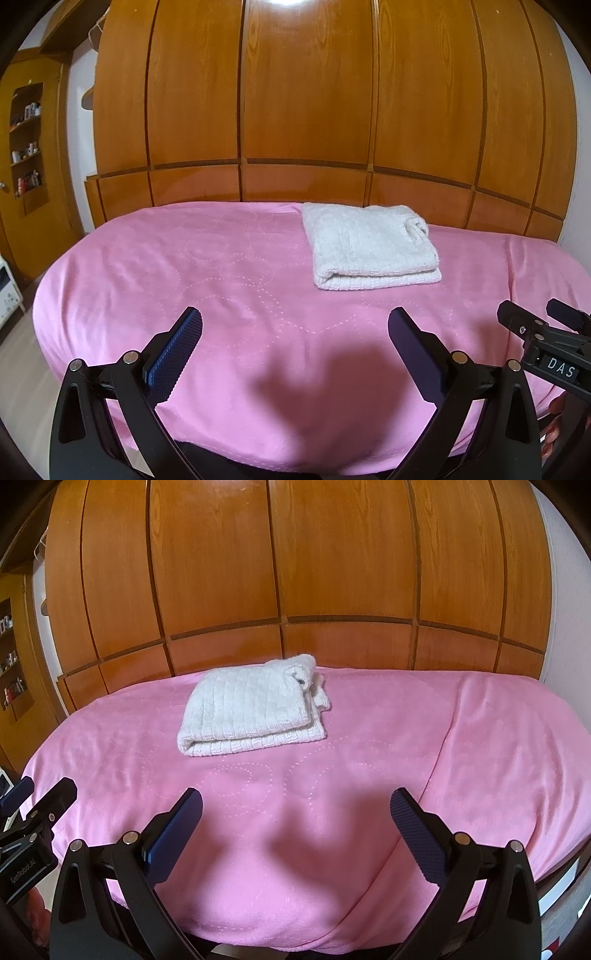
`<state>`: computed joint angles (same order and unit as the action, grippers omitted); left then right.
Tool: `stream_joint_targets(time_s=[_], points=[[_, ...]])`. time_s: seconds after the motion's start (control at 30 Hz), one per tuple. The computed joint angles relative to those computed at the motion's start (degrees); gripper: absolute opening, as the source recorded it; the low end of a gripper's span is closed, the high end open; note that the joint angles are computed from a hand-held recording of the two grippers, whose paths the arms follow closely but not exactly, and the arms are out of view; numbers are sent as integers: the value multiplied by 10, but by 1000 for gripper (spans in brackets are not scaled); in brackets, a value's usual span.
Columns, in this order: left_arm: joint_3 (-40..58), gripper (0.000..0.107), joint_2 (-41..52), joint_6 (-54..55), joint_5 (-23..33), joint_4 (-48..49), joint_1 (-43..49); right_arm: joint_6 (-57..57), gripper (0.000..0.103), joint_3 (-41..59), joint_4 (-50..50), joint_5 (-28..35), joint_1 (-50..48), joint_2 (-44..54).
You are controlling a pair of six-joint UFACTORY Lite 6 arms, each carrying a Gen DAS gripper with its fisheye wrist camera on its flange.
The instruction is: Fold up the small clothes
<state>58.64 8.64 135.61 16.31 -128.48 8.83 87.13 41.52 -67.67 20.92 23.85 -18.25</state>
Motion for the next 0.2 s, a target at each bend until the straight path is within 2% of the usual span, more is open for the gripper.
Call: stream_joint_targets(time_s=[0.13,0.2], points=[[19,100,21,-2,-11,14,1,-28,101,2,14,-19,-27,9],[45,100,48,-45,-27,56,2,-56,101,8,28,-35,-53,29]])
